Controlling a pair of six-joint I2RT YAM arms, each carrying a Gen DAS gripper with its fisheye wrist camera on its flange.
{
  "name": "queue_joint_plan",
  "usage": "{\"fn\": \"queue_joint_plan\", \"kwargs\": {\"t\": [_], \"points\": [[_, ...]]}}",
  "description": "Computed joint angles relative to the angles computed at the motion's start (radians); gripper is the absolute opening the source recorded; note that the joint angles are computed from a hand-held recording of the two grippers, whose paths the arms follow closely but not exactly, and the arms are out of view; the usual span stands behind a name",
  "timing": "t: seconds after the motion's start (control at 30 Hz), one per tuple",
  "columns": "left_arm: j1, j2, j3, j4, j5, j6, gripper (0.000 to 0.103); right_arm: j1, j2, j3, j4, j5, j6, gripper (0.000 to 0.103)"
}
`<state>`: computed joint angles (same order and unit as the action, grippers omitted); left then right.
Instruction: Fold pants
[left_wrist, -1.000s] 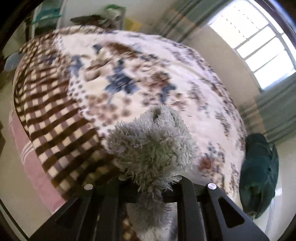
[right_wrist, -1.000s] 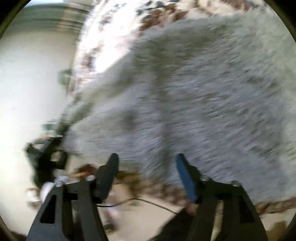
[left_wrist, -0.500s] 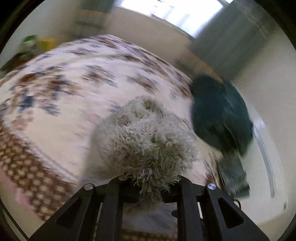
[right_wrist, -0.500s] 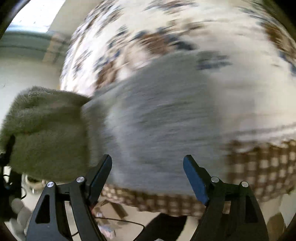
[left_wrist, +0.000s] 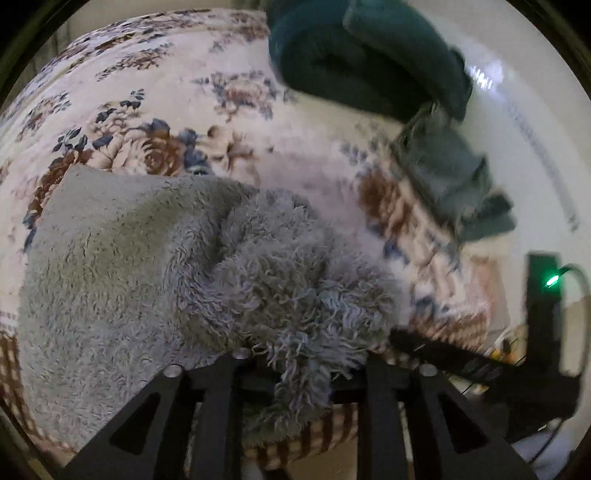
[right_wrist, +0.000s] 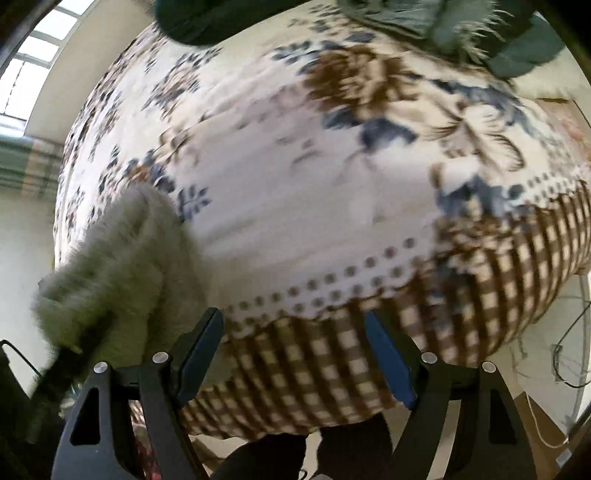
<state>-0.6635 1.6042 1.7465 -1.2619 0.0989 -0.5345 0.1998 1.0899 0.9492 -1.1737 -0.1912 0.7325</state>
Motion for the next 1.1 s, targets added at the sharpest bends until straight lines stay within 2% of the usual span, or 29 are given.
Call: {"fn": "queue_joint_plan", "kwargs": {"t": [0.03, 0.07, 0.13, 0.2, 0.37, 0.47, 0.53, 0.63, 0.67, 0.7, 0.73, 0.8, 0.9, 1.0, 1.03, 1.1], "points": [[0.004, 0.008, 0.016, -0.014, 0.008, 0.006, 0.039, -0.034, -0.009, -0.007, -0.002, -0.013, -0.019, 0.09], [0.013, 0.012, 0.029, -0.021, 0.028, 0.011, 0.064, -0.066, -0.017, -0.012, 0.0, -0.031, -0.038, 0.095], [0.044, 0.01, 0.06, -0.022, 0.072, 0.027, 0.087, -0.123, -0.025, -0.017, 0.01, -0.068, -0.077, 0.096], [0.05, 0.007, 0.126, -0.045, 0.066, 0.042, 0.087, -0.16, -0.002, -0.012, 0.033, -0.117, -0.119, 0.101], [0.221, 0.024, 0.272, -0.157, 0.029, 0.151, 0.088, -0.041, 0.156, 0.022, 0.24, -0.216, -0.027, 0.102], [0.386, 0.051, 0.276, -0.199, -0.03, 0.249, 0.087, 0.007, 0.307, 0.038, 0.426, -0.284, 0.019, 0.102], [0.501, 0.081, 0.228, -0.181, -0.062, 0.316, 0.087, 0.027, 0.419, 0.048, 0.545, -0.343, 0.056, 0.102], [0.62, 0.145, 0.167, -0.149, -0.077, 0.378, 0.087, 0.051, 0.605, 0.085, 0.636, -0.402, 0.106, 0.101], [0.641, 0.161, 0.15, -0.138, -0.081, 0.385, 0.087, 0.056, 0.654, 0.095, 0.644, -0.415, 0.141, 0.098], [0.663, 0.181, 0.139, -0.126, -0.078, 0.391, 0.087, 0.06, 0.679, 0.086, 0.683, -0.444, 0.183, 0.069], [0.684, 0.206, 0.134, -0.124, -0.053, 0.395, 0.087, 0.071, 0.679, 0.091, 0.684, -0.422, 0.2, 0.035], [0.703, 0.226, 0.117, -0.114, -0.035, 0.391, 0.087, 0.113, 0.621, 0.106, 0.67, -0.311, 0.208, 0.034], [0.711, 0.259, 0.121, -0.114, -0.005, 0.383, 0.087, 0.134, 0.545, 0.135, 0.639, -0.22, 0.219, 0.031], [0.735, 0.293, 0.144, -0.123, 0.066, 0.36, 0.088, 0.145, 0.535, 0.204, 0.548, -0.057, 0.178, 0.03], [0.736, 0.294, 0.143, -0.122, 0.076, 0.354, 0.088, 0.151, 0.562, 0.227, 0.523, -0.038, 0.163, 0.03], [0.731, 0.295, 0.139, -0.116, 0.074, 0.339, 0.088, 0.143, 0.665, 0.286, 0.46, -0.104, 0.13, 0.035]]}}
